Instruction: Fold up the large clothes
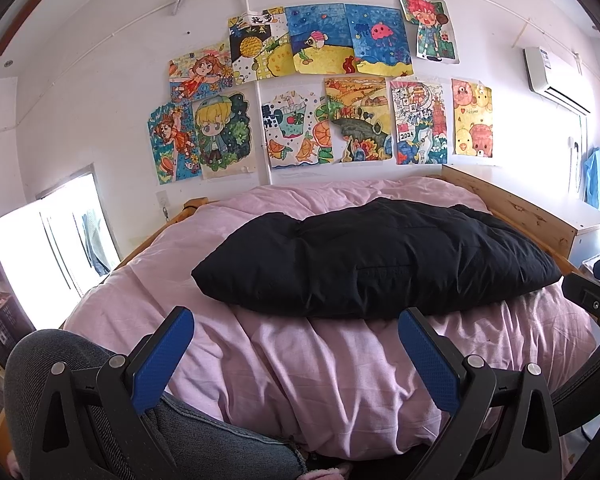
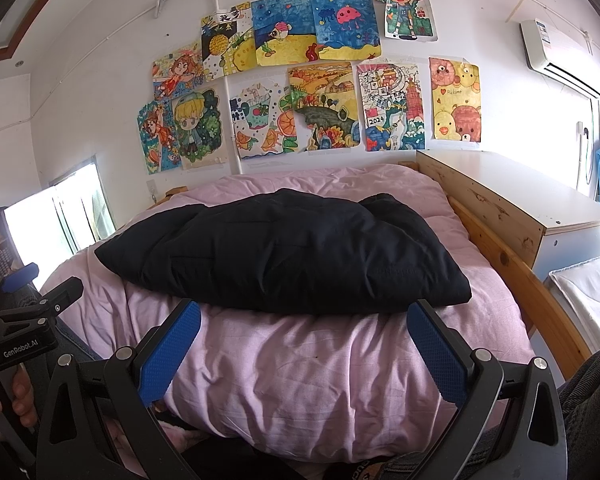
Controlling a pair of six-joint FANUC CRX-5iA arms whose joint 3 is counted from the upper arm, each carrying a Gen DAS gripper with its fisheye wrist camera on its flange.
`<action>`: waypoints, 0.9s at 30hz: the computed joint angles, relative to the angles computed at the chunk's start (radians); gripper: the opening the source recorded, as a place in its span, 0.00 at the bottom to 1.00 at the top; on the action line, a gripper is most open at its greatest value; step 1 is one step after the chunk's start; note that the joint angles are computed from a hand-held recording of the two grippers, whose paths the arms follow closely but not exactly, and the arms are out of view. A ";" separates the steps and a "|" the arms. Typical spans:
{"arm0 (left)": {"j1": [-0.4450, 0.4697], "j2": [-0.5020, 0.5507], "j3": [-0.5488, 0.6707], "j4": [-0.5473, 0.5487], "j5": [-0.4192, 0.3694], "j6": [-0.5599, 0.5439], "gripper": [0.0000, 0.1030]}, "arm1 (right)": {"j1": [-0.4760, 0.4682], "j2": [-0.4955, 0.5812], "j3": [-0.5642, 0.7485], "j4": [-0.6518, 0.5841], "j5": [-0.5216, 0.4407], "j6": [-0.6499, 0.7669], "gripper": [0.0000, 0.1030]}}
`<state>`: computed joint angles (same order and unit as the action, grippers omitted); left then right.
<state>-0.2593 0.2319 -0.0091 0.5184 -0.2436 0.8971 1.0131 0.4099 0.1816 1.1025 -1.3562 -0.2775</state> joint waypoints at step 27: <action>0.017 0.025 0.057 -0.105 -0.031 0.094 1.00 | 0.000 0.007 0.008 -0.003 -0.001 0.001 0.99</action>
